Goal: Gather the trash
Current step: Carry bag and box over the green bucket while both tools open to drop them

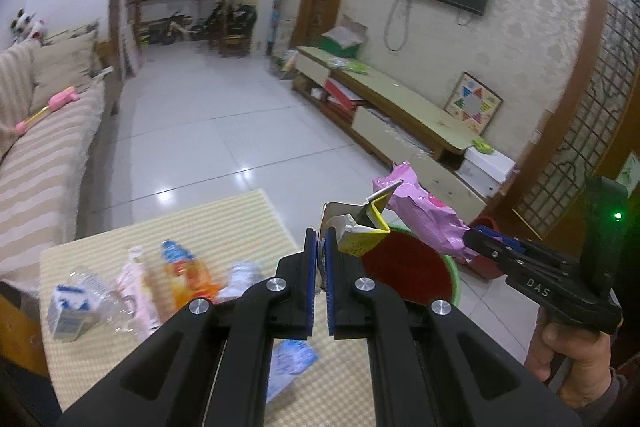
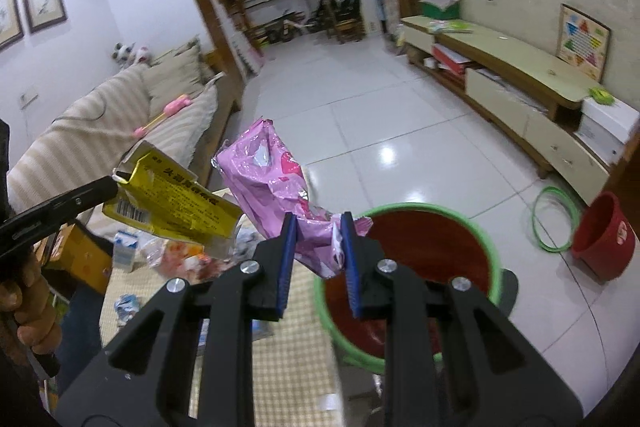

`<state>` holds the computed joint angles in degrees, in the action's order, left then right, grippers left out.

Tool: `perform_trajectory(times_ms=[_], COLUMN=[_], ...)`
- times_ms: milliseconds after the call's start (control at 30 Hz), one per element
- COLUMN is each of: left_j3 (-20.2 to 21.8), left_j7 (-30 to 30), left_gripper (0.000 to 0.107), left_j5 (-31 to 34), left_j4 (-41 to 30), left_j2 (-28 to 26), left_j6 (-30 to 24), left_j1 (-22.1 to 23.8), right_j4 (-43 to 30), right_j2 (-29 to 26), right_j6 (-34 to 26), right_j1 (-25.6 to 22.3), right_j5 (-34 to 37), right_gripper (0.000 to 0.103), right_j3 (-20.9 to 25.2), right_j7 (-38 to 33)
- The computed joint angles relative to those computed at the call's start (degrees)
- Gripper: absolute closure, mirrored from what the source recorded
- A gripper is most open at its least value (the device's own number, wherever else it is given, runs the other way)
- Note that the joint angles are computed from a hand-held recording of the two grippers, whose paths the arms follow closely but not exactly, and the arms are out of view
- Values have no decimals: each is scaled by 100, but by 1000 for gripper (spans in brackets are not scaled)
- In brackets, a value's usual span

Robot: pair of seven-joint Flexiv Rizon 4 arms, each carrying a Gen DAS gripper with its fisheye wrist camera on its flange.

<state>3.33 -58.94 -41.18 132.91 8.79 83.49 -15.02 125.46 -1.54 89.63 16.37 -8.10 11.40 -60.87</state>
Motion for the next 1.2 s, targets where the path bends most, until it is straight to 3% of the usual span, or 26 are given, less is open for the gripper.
perform_trajectory(times_ms=[333,367,600,1067,1133,1200], left_j3=[-446,-499,-752,-1019,-1018,-950], left_j7=[421,461,275,47,-45,-382], left_gripper=[105,105,105,104,102,90], left_j5=[-624,-677,-474,-358,-254,121], left_j4=[-481,-512,-627,-758,-776,-828], left_j2=[-621,-685,-1027,-1449,-1480,-1531], left_j6=[52,73,58,-131,-130,-177], left_j1=[-299,-303,-191,100,126,152], right_j4=[407,420,621,319,273,219], right_j2=[33,46,-149,-579,-606,-636], right_j6=[70,42,27,-195,-249,-308], right_j1=[-412,-453,-599,-617,-600,-608], right_j5=[-764,-588,-1035,-377,-297,-176], right_gripper=[81,81,81,80,78,71], right_j3=[-334,-312,-504,-326,-312,-276], right_j7=[697,551,960,382,319,241])
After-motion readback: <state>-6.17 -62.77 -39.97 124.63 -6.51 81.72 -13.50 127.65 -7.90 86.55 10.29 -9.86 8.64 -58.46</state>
